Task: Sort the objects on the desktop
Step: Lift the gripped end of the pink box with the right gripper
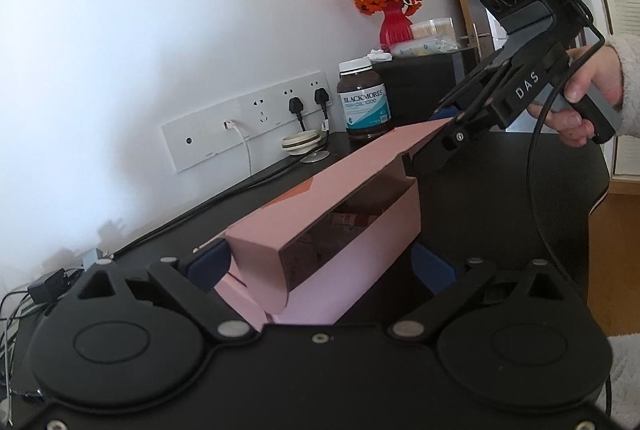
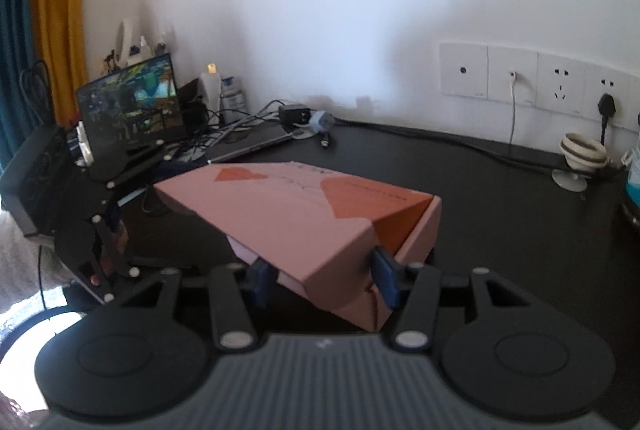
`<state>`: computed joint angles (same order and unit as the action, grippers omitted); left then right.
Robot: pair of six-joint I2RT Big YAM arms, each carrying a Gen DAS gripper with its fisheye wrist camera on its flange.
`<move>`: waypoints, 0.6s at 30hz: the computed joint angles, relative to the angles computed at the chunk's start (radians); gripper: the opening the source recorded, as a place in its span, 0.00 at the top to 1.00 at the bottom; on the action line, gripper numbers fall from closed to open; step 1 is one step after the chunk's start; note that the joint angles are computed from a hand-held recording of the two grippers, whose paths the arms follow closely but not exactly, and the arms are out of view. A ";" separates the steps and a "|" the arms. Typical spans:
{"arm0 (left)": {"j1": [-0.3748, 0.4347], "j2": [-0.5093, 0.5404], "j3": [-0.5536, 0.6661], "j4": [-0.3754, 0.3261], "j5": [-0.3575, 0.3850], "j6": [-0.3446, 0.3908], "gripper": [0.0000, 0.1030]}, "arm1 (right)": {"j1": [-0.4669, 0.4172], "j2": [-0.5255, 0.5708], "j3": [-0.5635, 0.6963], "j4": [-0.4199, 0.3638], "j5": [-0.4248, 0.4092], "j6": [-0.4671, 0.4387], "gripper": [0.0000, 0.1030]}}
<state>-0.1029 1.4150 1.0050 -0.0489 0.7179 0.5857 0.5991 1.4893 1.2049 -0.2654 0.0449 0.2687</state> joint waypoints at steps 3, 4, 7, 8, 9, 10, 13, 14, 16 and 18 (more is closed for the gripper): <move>-0.001 -0.001 -0.004 -0.006 -0.005 -0.012 0.07 | 0.002 0.012 0.016 -0.029 0.005 0.019 0.52; -0.002 -0.003 -0.008 -0.003 -0.010 -0.015 0.07 | 0.005 0.016 0.023 -0.042 0.010 0.023 0.52; -0.005 -0.004 -0.023 0.020 -0.020 -0.028 0.07 | 0.014 0.028 0.038 -0.071 0.025 0.029 0.52; -0.006 -0.003 -0.023 0.022 -0.019 -0.036 0.07 | 0.014 0.030 0.039 -0.071 0.027 0.031 0.52; -0.006 -0.003 -0.021 0.021 -0.017 -0.045 0.07 | 0.014 0.031 0.040 -0.072 0.027 0.033 0.52; -0.005 -0.002 -0.019 0.020 -0.014 -0.056 0.07 | 0.013 0.031 0.038 -0.069 0.024 0.039 0.52; -0.008 0.004 -0.018 0.036 -0.014 -0.092 0.07 | 0.015 0.029 0.037 -0.062 0.033 0.048 0.52; -0.010 0.007 -0.018 0.038 -0.015 -0.100 0.06 | 0.017 0.030 0.037 -0.061 0.041 0.046 0.52; -0.015 0.012 -0.020 0.040 -0.020 -0.114 0.06 | 0.023 0.032 0.038 -0.062 0.056 0.039 0.52; -0.018 0.012 -0.027 0.049 -0.026 -0.128 0.06 | 0.027 0.036 0.040 -0.069 0.065 0.032 0.52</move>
